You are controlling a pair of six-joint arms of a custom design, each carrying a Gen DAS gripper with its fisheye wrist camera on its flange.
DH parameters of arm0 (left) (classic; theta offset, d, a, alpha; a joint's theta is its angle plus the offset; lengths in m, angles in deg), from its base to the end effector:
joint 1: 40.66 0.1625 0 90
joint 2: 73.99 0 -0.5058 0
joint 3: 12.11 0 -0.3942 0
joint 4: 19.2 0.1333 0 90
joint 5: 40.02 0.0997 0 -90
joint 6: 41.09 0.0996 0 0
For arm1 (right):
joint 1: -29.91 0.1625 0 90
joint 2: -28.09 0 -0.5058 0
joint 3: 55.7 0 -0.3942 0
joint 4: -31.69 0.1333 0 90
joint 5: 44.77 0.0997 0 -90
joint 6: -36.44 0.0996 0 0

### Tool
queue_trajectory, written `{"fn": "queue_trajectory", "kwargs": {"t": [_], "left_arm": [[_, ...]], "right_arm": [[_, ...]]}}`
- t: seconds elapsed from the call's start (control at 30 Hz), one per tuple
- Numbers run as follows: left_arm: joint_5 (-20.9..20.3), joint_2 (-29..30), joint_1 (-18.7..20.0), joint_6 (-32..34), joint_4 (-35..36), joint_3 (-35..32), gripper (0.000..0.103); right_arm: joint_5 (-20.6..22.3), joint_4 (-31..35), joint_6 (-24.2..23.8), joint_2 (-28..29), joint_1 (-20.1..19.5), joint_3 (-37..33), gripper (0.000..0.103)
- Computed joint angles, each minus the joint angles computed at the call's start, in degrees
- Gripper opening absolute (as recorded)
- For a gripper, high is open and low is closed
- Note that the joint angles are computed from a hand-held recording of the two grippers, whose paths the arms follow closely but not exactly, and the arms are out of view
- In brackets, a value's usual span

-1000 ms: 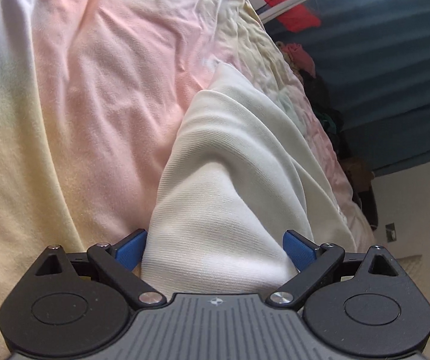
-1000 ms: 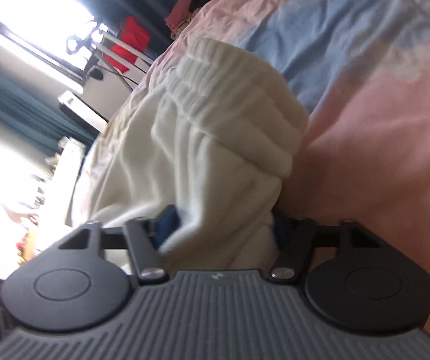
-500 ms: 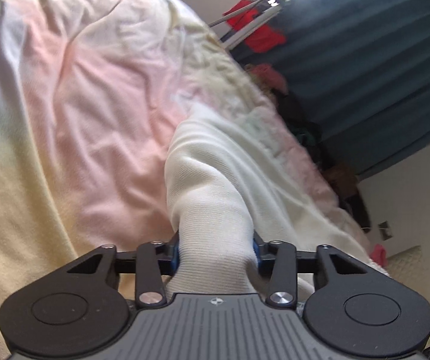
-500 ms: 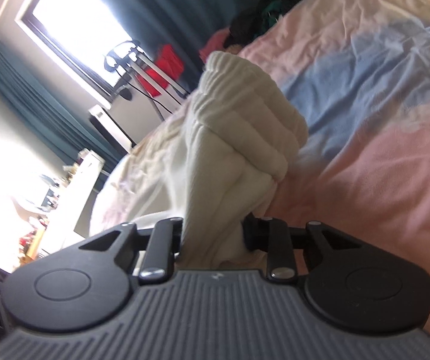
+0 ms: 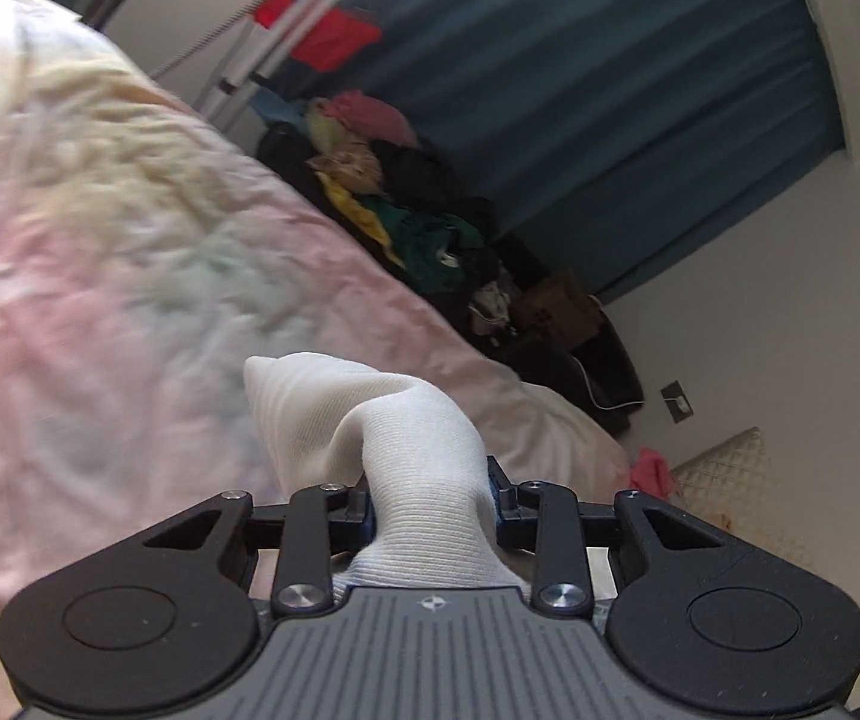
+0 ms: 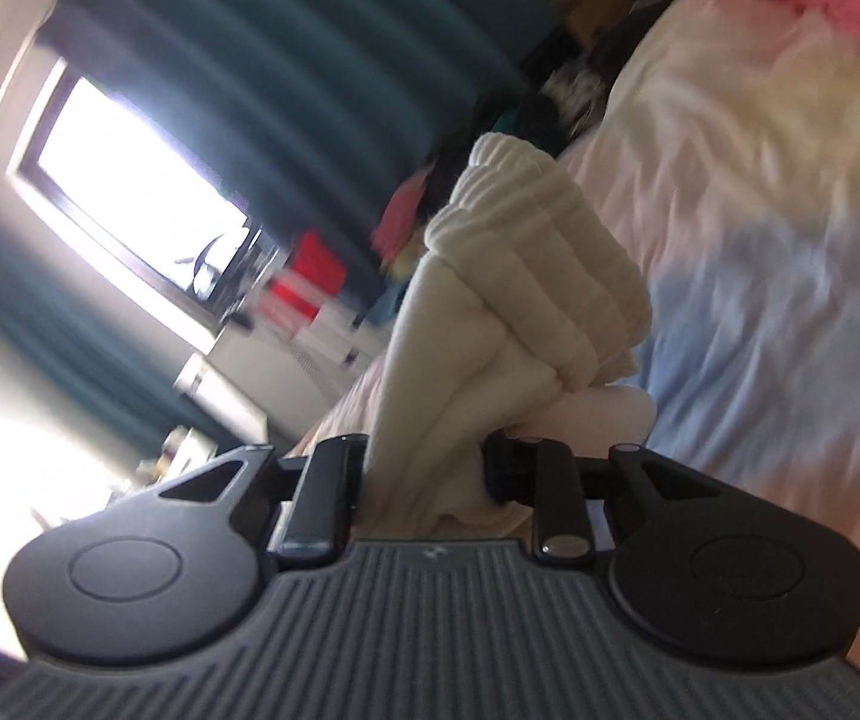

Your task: Fold clothes

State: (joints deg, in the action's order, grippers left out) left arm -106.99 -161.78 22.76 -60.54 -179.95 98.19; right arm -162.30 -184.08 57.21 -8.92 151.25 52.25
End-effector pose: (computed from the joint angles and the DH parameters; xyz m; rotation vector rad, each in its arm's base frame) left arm -0.0779 -0.5407 0.5303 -0.0805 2.8003 -1.3719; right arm 0.4190 -0.5202 0.1250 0.0928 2.7173 -1.5471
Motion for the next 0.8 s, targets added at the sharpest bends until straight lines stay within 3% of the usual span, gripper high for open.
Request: {"fn": "queue_trajectory", "kwargs": {"t": [0.3, 0.4, 0.53, 0.67, 0.8], "left_arm": [[-2.33, 25.83, 0.54, 2.45, 0.91, -22.63, 0.033], [-4.71, 31.84, 2.75, 5.51, -0.71, -27.00, 0.033], [-5.90, 36.62, 6.46, 13.71, -1.10, -28.23, 0.034], [-9.16, 36.51, 9.76, 17.47, -3.88, -24.26, 0.036], [-9.69, 34.88, 11.51, 25.47, -5.21, -20.19, 0.038]], "right_arm": [[-4.00, 10.92, -5.44, -0.27, -8.73, -16.92, 0.027], [-3.74, 10.33, -7.37, 1.61, -11.47, -18.99, 0.027], [-1.70, 10.04, -8.88, 3.61, -15.42, -18.26, 0.027], [0.99, 5.31, -7.35, 4.51, -17.61, -12.62, 0.028], [-0.68, -1.27, -3.73, 6.79, -17.54, -7.81, 0.030]]}}
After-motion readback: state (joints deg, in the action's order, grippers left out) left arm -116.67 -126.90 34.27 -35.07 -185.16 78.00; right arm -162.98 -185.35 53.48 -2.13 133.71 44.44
